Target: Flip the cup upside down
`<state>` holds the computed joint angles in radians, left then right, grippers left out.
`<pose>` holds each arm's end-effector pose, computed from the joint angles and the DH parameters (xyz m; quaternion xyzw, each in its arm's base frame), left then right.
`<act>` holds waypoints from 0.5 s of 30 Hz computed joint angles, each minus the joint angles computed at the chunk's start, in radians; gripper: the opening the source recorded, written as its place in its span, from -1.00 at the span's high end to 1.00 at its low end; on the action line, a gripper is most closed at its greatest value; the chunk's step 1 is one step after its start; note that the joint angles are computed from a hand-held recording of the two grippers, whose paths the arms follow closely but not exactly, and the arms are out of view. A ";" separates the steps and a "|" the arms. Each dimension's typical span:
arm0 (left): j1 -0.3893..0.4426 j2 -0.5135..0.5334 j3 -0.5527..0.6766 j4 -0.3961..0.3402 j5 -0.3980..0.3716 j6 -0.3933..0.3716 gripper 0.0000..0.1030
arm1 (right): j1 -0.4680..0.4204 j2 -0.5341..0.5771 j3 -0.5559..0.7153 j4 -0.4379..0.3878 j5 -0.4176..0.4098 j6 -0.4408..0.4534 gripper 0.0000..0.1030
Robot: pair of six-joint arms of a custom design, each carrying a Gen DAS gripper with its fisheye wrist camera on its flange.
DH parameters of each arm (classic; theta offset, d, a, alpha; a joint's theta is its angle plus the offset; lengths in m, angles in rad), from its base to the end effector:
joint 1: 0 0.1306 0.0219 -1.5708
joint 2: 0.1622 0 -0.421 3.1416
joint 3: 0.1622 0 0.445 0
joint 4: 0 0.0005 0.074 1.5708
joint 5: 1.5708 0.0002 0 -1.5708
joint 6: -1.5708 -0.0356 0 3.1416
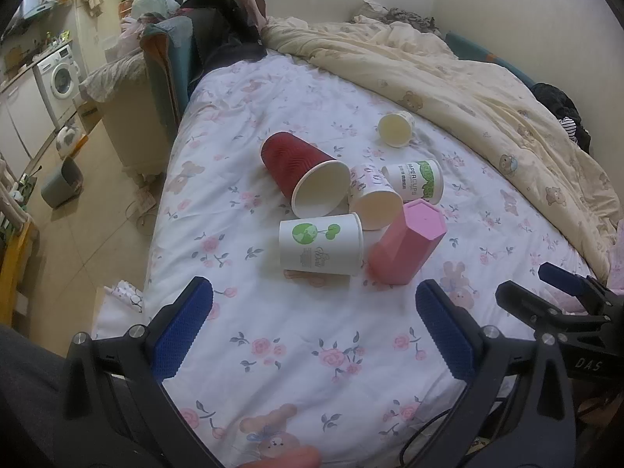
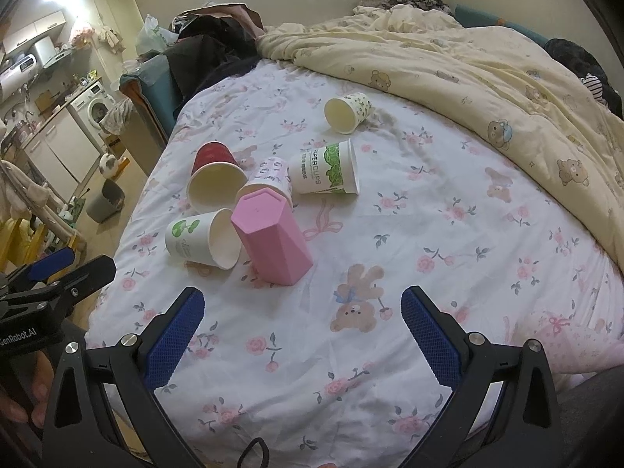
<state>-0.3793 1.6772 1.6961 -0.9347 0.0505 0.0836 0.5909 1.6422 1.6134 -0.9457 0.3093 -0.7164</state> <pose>0.5984 -0.2410 0.4579 0.1475 0.9350 -0.0970 0.3075 0.5250 0.3386 0.4380 0.1044 0.9398 0.0596 0.3200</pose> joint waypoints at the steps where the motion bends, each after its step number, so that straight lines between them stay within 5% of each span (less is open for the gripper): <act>1: -0.001 0.000 0.001 0.001 -0.001 -0.001 -0.99 | 0.000 0.000 -0.001 0.001 0.000 0.000 -1.00; 15: 0.000 0.000 0.001 0.000 0.001 0.001 -0.99 | 0.000 0.001 -0.001 0.000 -0.004 0.000 -1.00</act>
